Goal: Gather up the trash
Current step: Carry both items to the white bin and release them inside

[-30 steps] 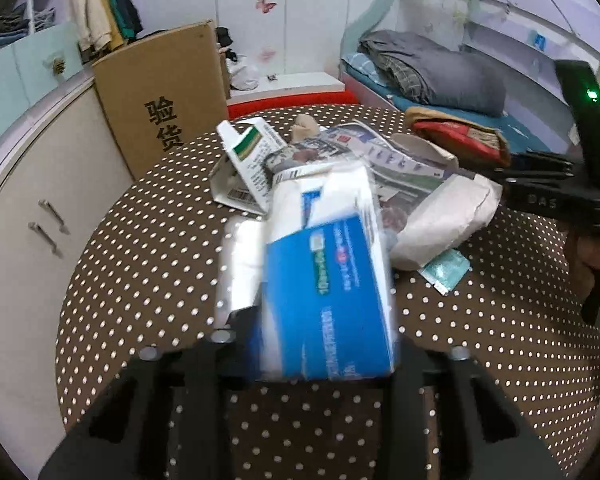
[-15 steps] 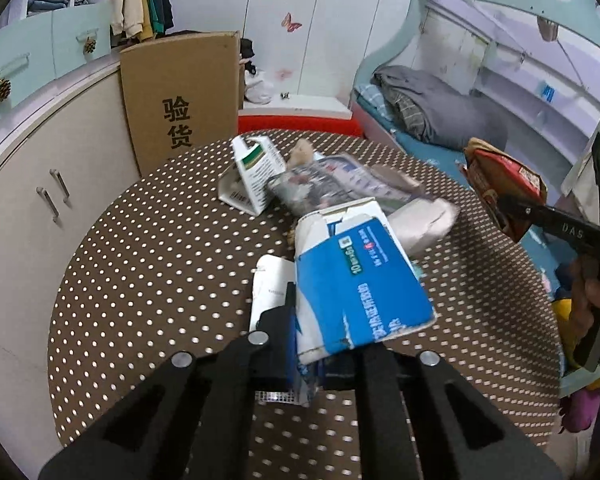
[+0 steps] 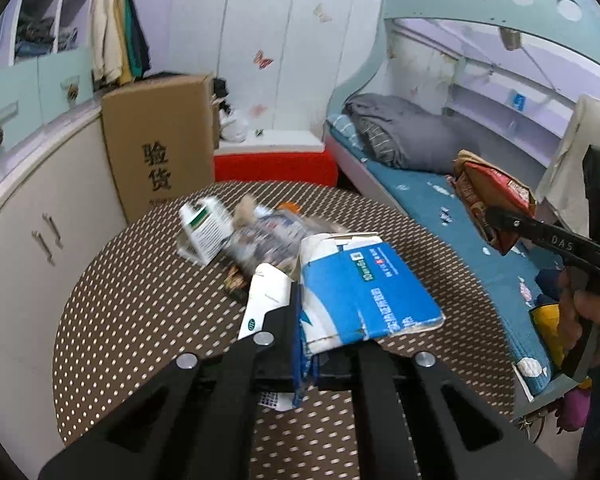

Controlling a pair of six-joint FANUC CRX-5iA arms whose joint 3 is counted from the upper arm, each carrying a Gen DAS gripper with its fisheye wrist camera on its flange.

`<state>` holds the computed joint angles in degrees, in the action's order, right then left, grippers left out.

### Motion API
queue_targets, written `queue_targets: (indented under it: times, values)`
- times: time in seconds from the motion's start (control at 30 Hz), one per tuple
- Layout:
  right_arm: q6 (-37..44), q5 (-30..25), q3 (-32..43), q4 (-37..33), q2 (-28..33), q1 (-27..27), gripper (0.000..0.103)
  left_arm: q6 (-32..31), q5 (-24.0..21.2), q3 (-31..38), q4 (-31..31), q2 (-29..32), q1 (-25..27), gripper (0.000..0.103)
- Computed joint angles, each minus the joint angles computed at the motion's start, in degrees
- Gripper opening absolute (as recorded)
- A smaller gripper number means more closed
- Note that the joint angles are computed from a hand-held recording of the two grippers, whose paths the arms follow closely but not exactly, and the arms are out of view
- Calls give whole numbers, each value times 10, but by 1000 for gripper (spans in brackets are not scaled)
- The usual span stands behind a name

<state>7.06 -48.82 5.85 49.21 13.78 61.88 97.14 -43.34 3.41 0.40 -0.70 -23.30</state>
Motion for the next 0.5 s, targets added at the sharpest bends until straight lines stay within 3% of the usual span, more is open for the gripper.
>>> queue_targets:
  times: [0.23,0.5]
  values:
    - [-55,-7,-58,48,-52,4,43,-19,15,41,30,29,-33,3]
    - [-138,-54,-134,96,-125,6,43,-49,32,111,84,97,-77,3]
